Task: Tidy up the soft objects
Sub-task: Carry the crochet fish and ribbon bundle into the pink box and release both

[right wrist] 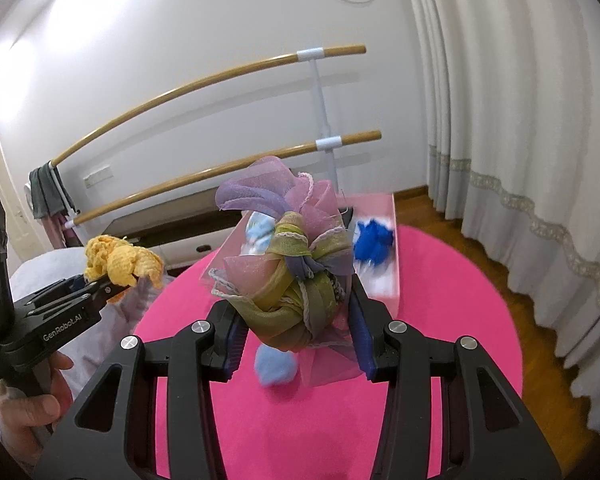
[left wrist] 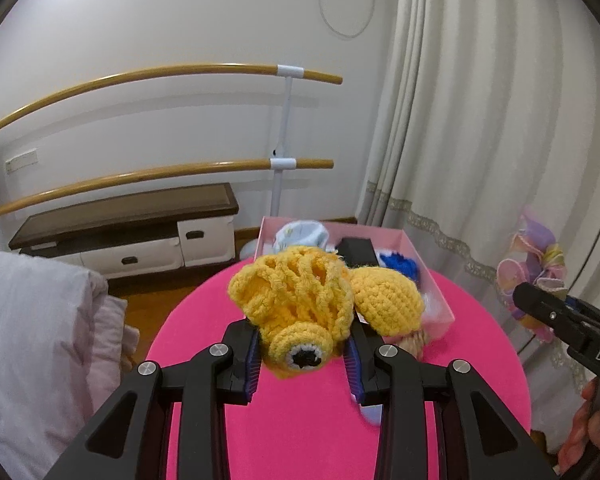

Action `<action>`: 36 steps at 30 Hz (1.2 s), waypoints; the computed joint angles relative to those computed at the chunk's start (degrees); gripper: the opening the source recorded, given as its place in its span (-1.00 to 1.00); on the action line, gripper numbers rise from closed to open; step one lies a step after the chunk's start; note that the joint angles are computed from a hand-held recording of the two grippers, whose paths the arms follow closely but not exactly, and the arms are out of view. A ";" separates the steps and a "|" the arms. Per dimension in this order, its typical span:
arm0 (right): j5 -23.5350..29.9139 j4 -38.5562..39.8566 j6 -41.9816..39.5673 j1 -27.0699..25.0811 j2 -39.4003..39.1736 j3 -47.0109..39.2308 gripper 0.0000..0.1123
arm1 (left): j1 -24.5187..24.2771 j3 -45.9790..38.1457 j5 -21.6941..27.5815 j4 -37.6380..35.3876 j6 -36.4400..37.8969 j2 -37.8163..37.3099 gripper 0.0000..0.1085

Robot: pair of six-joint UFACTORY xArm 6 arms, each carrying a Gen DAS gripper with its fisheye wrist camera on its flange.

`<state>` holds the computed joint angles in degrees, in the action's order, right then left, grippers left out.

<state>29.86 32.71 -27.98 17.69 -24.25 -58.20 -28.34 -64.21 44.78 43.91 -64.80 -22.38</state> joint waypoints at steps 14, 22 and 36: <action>7.31 -3.20 2.53 -0.53 23.76 -26.12 -0.25 | 10.61 -19.24 -7.46 -13.70 15.01 20.00 -0.42; 10.87 -5.93 4.00 -0.93 32.65 -35.01 -0.25 | 12.56 -30.47 -5.66 -18.72 20.74 30.10 -0.42; 15.47 -10.91 7.96 -1.16 42.61 -44.26 -0.22 | 14.08 -58.51 4.43 -26.81 30.72 52.95 -0.17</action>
<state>45.33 21.80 -20.01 16.52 18.36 -102.45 -14.26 -122.72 49.21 17.10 -34.08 30.57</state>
